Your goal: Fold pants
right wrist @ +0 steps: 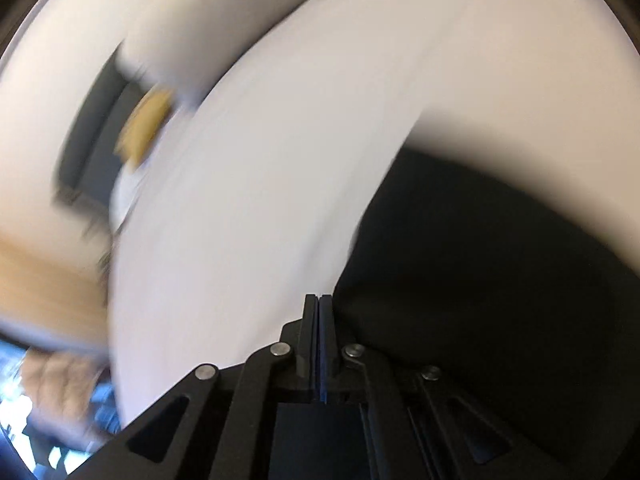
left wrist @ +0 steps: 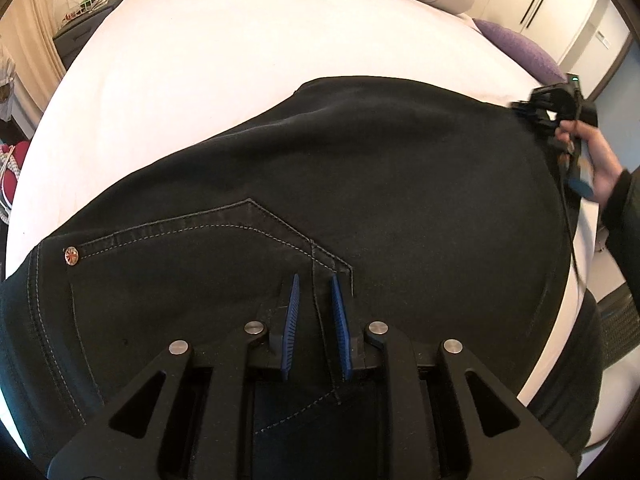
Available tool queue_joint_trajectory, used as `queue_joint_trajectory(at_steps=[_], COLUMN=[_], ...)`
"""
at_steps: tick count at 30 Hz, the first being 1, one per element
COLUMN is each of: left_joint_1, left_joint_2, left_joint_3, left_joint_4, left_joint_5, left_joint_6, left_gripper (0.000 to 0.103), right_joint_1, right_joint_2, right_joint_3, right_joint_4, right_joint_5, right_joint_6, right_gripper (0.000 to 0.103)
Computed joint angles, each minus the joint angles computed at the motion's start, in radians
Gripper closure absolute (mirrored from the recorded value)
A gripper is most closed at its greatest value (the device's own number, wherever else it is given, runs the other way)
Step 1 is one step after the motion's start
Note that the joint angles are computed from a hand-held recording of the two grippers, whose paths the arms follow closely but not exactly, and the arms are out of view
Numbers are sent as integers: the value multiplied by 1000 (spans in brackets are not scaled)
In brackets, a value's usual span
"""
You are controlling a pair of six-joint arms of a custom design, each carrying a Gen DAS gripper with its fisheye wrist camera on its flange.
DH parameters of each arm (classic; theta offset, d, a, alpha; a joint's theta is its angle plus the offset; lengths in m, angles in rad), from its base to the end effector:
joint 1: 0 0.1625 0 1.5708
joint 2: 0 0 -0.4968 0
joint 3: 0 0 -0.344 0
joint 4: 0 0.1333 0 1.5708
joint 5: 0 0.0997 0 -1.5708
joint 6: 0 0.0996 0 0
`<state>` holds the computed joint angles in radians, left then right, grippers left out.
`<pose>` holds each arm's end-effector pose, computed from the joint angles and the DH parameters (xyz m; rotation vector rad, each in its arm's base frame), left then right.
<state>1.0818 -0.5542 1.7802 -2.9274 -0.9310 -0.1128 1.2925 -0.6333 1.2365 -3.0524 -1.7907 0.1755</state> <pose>-0.1342 -0.6626 0.0340 0.4206 2.5036 -0.4077 -0.1186 -0.8212 0.2761 -0.7239 -2.5295 1.2179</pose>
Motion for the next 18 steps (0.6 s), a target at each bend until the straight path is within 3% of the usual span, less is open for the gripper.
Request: queue_joint_trajectory(at_steps=[2, 6, 8, 9, 10, 11, 12, 14, 18], left_joint_1=[9, -9, -19, -25, -32, -32, -30, -21, 2], left_joint_2=[-23, -18, -1, 11, 20, 25, 26, 23, 10], left_joint_3=[20, -2, -21, -32, -41, -45, -45, -38, -18], left_joint_4=[2, 42, 53, 62, 74, 76, 71, 52, 1], left_joint_5=[1, 14, 14, 28, 49, 56, 53, 48, -4], left_joint_6=[1, -18, -1, 11, 22, 34, 37, 29, 26], left_gripper=[85, 85, 85, 85, 85, 85, 85, 82, 81], right_joint_1=[-18, -17, -24, -25, -45, -58, -63, -58, -113], right_joint_2=[-59, -120, -112, -94, -94, -93, -100, -113, -147], right_joint_3=[96, 272, 294, 288, 291, 301, 308, 288, 251], right_joint_4=[-50, 48, 102, 95, 82, 51, 13, -52, -122], right_joint_5=[115, 317, 304, 283, 304, 334, 321, 211, 168], right_joint_6=[7, -110, -136, -120, -107, -81, -70, -101, -11], right_gripper=[93, 89, 89, 94, 103, 103, 103, 103, 103])
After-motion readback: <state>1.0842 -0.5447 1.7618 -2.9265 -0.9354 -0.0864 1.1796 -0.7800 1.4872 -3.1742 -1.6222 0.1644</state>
